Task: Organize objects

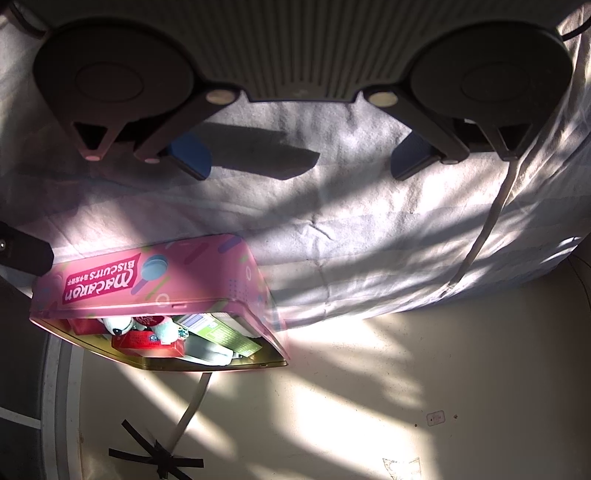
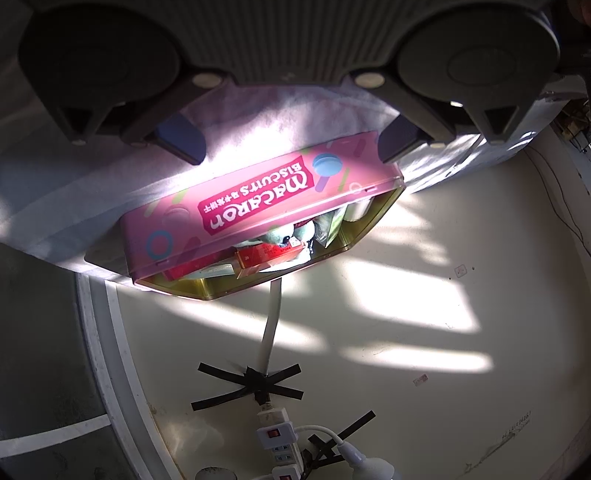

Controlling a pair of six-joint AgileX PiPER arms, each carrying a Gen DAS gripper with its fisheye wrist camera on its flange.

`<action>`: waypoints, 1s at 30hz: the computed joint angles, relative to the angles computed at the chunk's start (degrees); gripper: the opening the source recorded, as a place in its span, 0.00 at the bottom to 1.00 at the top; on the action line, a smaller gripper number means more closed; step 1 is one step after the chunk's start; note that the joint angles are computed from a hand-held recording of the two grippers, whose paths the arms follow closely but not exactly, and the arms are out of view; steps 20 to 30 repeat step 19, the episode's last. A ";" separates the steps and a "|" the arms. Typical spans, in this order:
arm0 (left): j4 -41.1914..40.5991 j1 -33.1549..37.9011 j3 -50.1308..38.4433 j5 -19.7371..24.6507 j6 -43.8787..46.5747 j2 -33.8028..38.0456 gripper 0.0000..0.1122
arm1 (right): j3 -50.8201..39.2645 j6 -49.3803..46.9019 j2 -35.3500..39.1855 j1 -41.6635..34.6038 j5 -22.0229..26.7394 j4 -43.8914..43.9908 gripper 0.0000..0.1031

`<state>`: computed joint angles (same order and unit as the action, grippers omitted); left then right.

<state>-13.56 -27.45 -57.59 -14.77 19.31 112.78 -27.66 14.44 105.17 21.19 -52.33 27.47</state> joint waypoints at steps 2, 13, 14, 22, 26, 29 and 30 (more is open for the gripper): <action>0.89 0.08 -0.06 0.15 -0.91 -0.01 0.92 | -0.03 0.10 0.20 0.08 -0.08 0.08 1.00; 5.35 0.11 0.83 -1.10 -4.72 -0.45 0.92 | -0.28 0.25 0.75 0.14 -0.02 0.01 1.00; 6.61 0.21 0.86 -1.08 -5.80 -0.51 0.92 | -0.28 0.25 0.77 0.18 -0.01 0.04 1.00; 8.47 0.45 0.31 0.01 -8.38 -0.49 0.92 | -0.34 0.14 0.76 0.31 0.13 0.22 1.00; 8.47 0.45 0.31 0.01 -8.38 -0.49 0.92 | -0.34 0.14 0.76 0.31 0.13 0.22 1.00; 8.47 0.45 0.31 0.01 -8.38 -0.49 0.92 | -0.34 0.14 0.76 0.31 0.13 0.22 1.00; 8.47 0.45 0.31 0.01 -8.38 -0.49 0.92 | -0.34 0.14 0.76 0.31 0.13 0.22 1.00</action>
